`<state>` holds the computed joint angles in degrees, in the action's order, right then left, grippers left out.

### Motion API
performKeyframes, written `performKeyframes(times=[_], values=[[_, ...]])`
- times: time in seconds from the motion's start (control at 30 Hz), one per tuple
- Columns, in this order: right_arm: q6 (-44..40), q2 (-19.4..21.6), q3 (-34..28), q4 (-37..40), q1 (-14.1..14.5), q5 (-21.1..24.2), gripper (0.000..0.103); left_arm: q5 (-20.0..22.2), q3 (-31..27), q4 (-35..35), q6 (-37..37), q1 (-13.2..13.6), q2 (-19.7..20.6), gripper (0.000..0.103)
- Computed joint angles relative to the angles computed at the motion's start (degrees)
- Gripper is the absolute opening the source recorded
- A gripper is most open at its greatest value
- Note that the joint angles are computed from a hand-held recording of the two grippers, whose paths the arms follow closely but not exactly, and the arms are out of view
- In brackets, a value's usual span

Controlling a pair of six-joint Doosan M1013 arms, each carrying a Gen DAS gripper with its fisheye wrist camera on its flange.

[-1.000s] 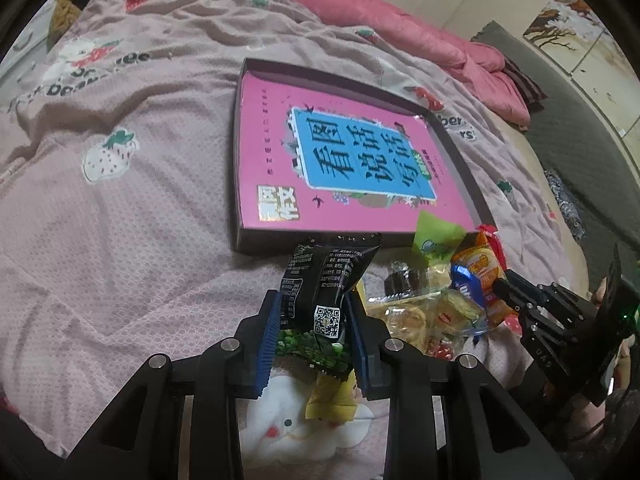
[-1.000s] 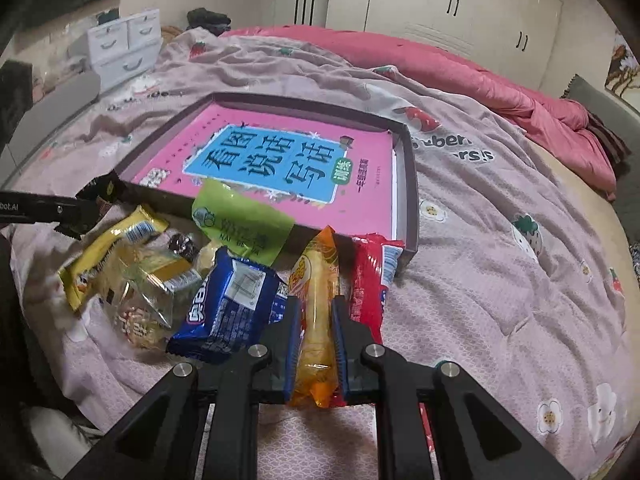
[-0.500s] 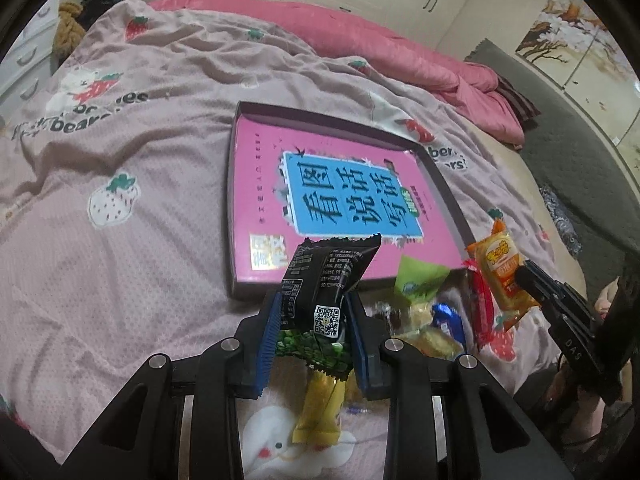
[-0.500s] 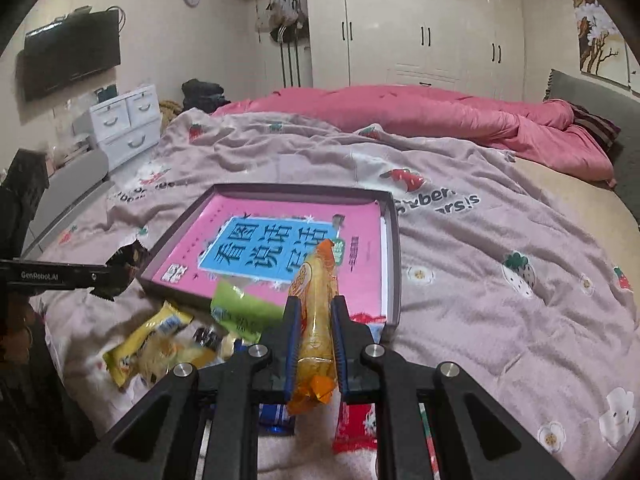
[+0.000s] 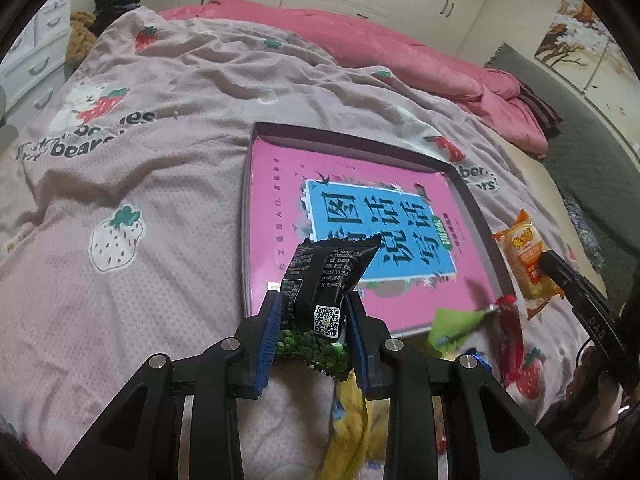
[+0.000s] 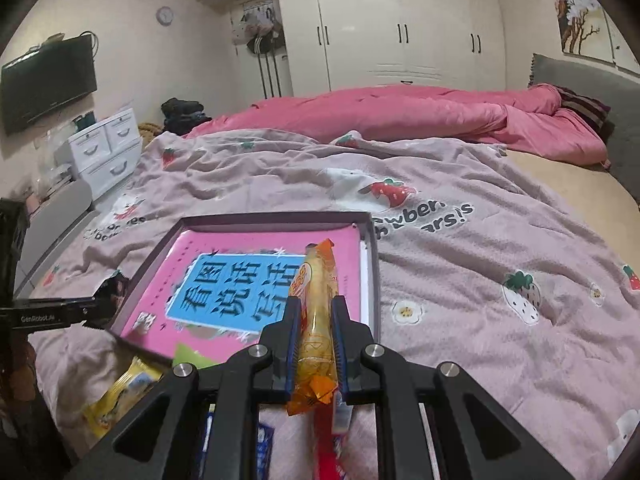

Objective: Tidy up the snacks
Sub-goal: 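Carry both packets into the tray and open both tools onto the book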

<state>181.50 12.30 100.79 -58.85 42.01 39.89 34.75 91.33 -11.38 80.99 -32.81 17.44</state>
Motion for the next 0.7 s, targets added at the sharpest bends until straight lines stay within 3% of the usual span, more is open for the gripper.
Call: performKeyframes(times=[0.7], values=[[-5.04, 3.29, -1.95, 6.04, -2.94, -1.28, 0.015, 0.78, -4.74, 8.53, -5.47, -1.71, 4.73, 0.033]])
